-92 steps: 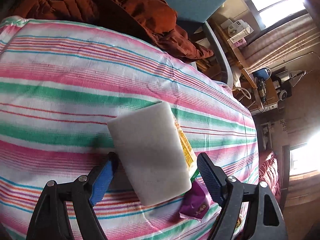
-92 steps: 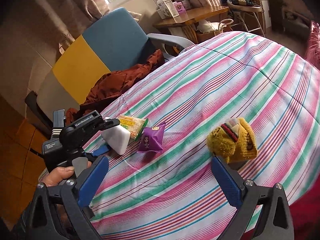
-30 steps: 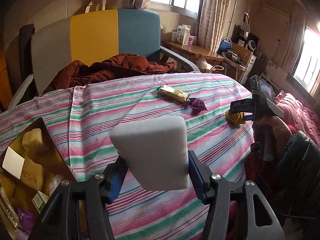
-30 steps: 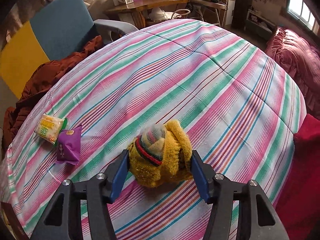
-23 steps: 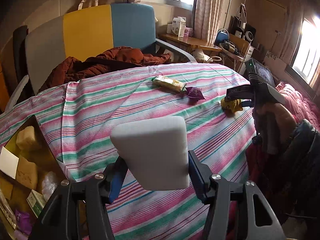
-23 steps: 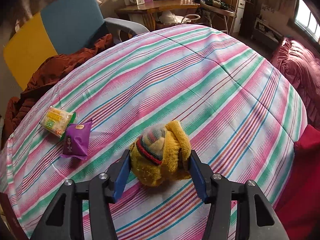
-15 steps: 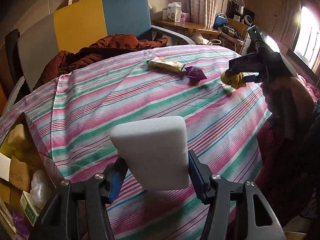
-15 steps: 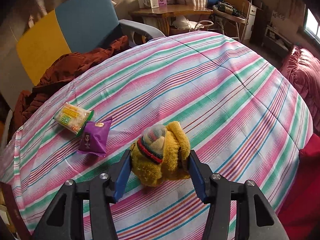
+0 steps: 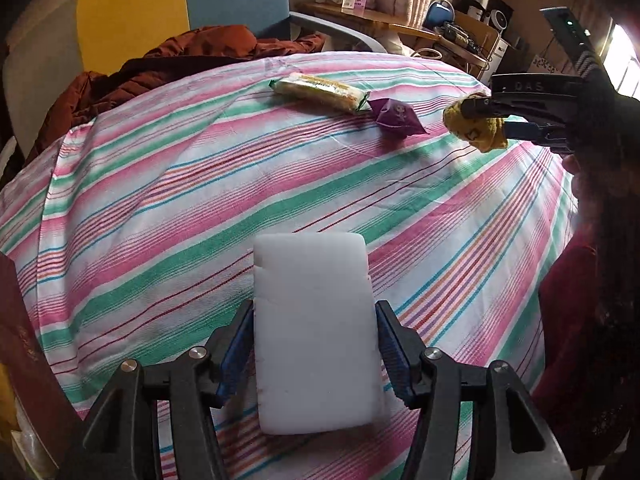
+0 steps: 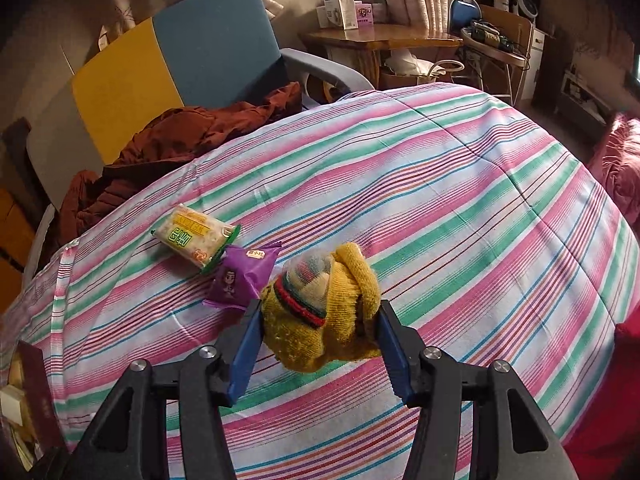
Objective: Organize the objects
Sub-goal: 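Lift the white sponge and yellow knitted item and hold them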
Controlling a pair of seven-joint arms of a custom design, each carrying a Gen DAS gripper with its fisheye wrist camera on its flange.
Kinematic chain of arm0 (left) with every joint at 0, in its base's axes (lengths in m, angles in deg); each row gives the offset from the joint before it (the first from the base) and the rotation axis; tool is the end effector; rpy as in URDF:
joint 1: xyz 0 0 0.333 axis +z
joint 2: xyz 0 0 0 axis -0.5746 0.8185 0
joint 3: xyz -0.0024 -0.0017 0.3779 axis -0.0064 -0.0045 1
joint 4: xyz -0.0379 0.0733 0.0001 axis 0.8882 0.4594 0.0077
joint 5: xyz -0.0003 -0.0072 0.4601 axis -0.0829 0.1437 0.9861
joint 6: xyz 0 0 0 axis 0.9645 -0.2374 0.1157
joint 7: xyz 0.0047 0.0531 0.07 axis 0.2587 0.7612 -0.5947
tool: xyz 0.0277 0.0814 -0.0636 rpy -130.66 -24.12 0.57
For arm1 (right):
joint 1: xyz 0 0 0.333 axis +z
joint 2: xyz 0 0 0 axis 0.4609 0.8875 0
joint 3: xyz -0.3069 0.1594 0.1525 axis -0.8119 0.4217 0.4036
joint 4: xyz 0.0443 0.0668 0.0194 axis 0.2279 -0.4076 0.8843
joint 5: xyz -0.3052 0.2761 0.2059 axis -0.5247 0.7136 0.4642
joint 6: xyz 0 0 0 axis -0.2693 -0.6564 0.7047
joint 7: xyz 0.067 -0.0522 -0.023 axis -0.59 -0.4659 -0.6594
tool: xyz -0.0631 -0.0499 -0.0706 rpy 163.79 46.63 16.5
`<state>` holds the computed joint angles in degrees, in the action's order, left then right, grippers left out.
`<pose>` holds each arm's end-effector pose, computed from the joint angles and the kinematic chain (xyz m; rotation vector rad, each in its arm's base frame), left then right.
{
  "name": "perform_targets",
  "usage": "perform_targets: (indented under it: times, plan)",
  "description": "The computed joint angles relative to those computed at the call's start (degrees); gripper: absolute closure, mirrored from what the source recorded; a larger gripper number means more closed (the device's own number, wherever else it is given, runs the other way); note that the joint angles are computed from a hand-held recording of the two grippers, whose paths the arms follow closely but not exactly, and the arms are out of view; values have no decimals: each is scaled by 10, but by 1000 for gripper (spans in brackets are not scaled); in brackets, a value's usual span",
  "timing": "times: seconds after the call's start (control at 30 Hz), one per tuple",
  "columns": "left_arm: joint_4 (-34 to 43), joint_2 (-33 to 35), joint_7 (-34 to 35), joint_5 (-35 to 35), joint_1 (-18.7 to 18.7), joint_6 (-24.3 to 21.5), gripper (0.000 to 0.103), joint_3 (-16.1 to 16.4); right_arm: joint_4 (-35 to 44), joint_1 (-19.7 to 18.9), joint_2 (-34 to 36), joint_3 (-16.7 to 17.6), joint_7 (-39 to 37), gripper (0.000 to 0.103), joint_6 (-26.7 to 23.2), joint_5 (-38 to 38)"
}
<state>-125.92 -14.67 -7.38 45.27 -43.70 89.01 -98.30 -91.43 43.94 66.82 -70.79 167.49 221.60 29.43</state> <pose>0.4905 -0.2346 0.5039 -2.0201 1.9585 -0.6160 0.6190 0.2374 0.5486 -1.8460 1.8001 -0.3902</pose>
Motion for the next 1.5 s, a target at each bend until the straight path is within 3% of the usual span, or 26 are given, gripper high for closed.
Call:
perform_targets:
  times: [0.13,0.37,0.63,0.87,1.0,1.23,1.33,1.4,1.47,1.5]
  plan:
    - [-4,-1,1,-8,0,11,43,4,1,0,1,0,-13,47,3,15]
    - [17,20,17,13,-3,-15,23,-5,4,1,2,1,-23,47,-5,21]
    - [8,17,5,33,-7,1,23,-1,23,4,17,6,-67,47,-85,34]
    - [3,13,-9,41,-3,-1,23,-4,24,2,18,4,-75,44,-88,57]
    - [1,14,-13,40,-2,4,23,-4,26,-6,18,0,-70,27,-93,111]
    - [-3,12,-24,39,0,14,23,-5,23,-6,18,0,-41,26,-76,92]
    - [-4,11,-37,41,4,16,27,-7,29,-4,25,1,-39,26,-81,69]
    - [-1,7,-60,74,15,2,39,-19,33,-1,30,3,-35,26,-82,40]
    - [-6,3,-66,85,15,5,43,-19,38,2,36,4,-38,32,-92,19]
    - [-10,-1,-68,81,13,10,45,-16,40,2,39,6,-53,42,-97,28]
